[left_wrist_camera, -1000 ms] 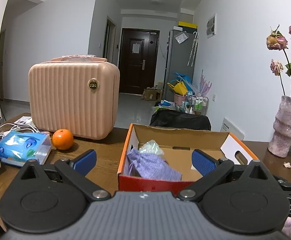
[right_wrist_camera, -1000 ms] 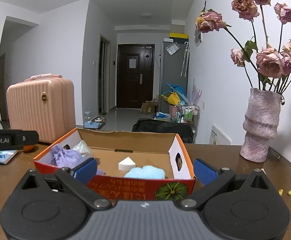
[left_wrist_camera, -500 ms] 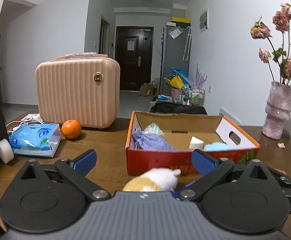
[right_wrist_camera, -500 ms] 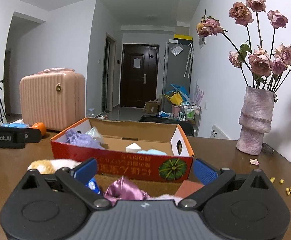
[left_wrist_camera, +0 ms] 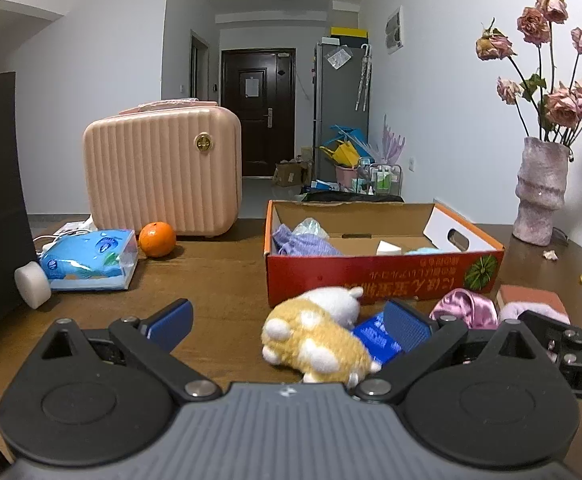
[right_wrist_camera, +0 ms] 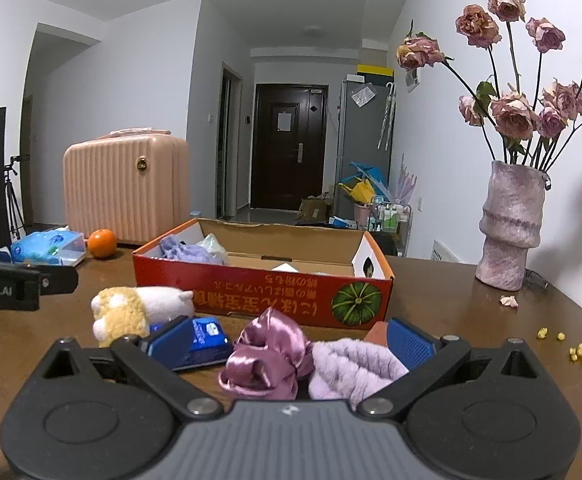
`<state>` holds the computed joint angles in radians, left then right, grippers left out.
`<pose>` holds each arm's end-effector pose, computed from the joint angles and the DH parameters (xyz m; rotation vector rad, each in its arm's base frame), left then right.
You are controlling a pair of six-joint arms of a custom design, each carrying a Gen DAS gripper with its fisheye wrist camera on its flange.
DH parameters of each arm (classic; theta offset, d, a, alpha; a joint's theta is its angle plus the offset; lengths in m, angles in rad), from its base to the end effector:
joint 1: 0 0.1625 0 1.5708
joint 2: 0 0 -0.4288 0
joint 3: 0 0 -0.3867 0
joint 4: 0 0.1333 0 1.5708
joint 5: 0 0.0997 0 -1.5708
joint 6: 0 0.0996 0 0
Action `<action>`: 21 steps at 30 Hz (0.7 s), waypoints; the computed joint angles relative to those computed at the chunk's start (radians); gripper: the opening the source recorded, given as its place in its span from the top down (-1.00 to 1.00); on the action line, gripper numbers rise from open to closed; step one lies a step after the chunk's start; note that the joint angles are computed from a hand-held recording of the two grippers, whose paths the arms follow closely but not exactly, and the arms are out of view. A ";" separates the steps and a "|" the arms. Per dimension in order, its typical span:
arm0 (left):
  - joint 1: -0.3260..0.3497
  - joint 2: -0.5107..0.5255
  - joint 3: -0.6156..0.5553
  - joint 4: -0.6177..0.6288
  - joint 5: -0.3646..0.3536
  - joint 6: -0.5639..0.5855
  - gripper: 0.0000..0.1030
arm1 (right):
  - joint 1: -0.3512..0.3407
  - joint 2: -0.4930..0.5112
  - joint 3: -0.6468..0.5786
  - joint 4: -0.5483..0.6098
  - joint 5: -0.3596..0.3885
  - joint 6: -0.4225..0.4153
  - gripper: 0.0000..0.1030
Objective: Organize soft objects
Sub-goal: 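Withdraw both tools from the box back toward the remaining items, then grasp the pink satin scrunchie with the right tool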
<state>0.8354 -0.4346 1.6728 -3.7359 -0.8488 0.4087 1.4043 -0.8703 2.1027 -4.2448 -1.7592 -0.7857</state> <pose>-0.2782 -0.6044 0.0124 0.8749 2.1555 -1.2675 0.0278 -0.5265 0.2118 0.4342 -1.8817 1.4193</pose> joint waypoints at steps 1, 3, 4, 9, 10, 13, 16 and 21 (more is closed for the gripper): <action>0.001 -0.004 0.009 -0.001 0.000 0.001 -1.00 | -0.001 0.000 0.005 -0.003 -0.001 0.001 -1.00; 0.002 -0.013 0.031 -0.006 0.002 0.004 -1.00 | 0.000 0.000 0.010 -0.005 -0.005 0.002 -1.00; 0.002 -0.016 0.039 -0.009 0.005 0.007 -1.00 | -0.001 0.001 0.014 -0.008 -0.005 0.002 -1.00; 0.006 -0.033 0.075 -0.032 0.011 0.015 -1.00 | -0.002 0.002 0.029 -0.023 -0.004 -0.001 -1.00; 0.006 -0.035 0.080 -0.037 0.013 0.017 -1.00 | -0.002 0.001 0.031 -0.023 -0.003 -0.002 -1.00; 0.010 -0.044 0.096 -0.044 0.013 0.019 -1.00 | -0.003 0.002 0.036 -0.024 -0.001 -0.004 -1.00; 0.014 -0.049 0.099 -0.041 0.006 0.009 -1.00 | -0.002 0.006 0.033 -0.022 -0.005 -0.009 -1.00; 0.017 -0.054 0.101 -0.025 -0.003 0.001 -1.00 | -0.002 0.008 0.028 -0.014 -0.012 -0.009 -1.00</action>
<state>0.8524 -0.4885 1.7734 -3.7608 -0.8514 0.4099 1.4022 -0.8624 2.1302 -4.2589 -1.7715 -0.7947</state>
